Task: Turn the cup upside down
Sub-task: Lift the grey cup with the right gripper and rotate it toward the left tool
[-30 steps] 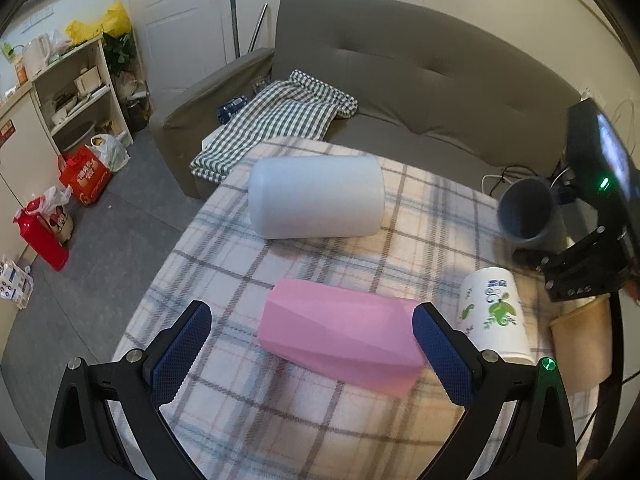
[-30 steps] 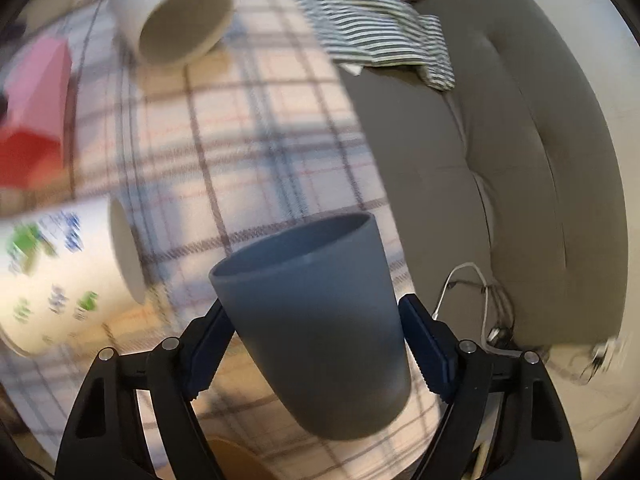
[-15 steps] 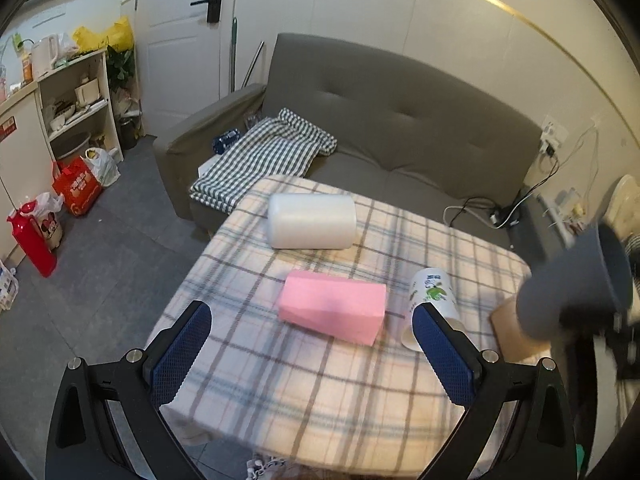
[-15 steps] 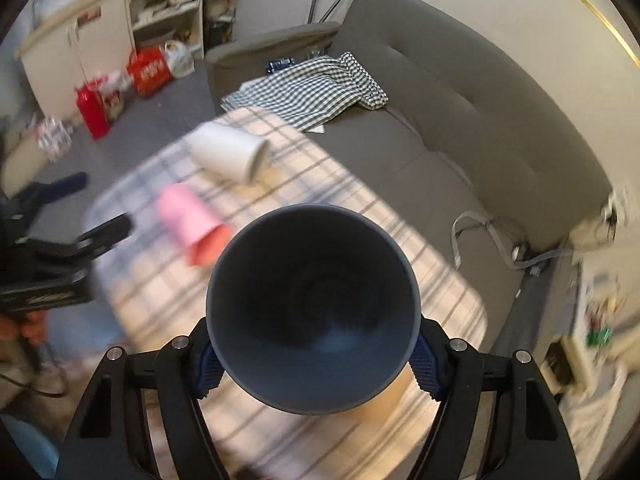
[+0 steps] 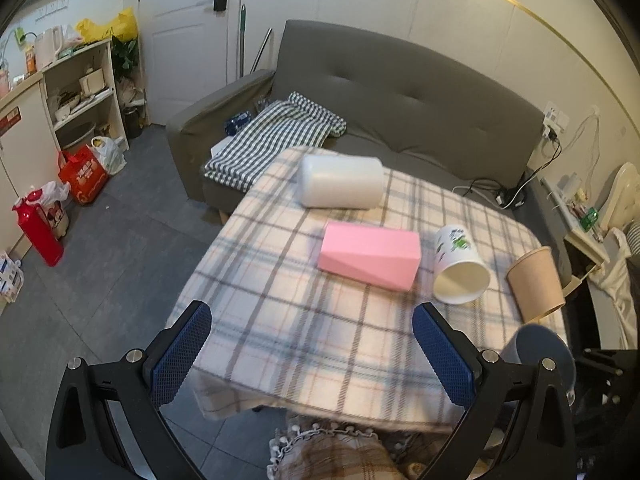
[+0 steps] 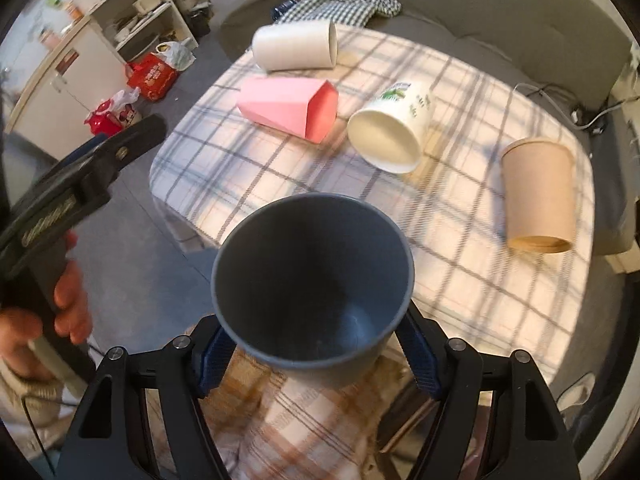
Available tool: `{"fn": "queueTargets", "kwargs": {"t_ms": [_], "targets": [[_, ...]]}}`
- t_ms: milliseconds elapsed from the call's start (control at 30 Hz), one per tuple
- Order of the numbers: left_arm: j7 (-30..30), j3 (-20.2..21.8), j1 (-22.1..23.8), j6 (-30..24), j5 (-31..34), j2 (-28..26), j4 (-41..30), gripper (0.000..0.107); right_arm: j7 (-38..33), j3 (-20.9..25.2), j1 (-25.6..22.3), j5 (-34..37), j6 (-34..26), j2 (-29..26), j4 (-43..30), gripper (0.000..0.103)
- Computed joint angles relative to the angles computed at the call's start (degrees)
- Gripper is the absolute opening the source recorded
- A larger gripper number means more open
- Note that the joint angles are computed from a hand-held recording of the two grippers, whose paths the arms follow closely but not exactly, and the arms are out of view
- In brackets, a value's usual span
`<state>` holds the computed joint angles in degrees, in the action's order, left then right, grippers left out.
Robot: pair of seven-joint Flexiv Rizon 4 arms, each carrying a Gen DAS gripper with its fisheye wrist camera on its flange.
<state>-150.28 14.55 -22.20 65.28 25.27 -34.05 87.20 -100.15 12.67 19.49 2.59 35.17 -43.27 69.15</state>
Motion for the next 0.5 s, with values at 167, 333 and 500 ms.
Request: {"fn": "queueTargets", "kwargs": {"t_ms": [167,333,500], "targets": [[1.12,-0.52,0.51,-0.91,-0.84,-1.37,-0.75,0.103,3.79,-0.84,1.17,0.00,-1.76,-5.31,-6.35,0.073],[3.01,-1.56,1.48,-2.46,-2.71,-3.03,-2.05,0.103,6.63,-0.29,0.10,2.63,-2.51,-9.54,-13.41,0.074],[4.45,-1.79,1.21,-3.73,-3.79,-4.27,-3.27,0.103,10.76,-0.18,-0.27,4.40,-6.36,-13.56,-19.68,0.074]]}}
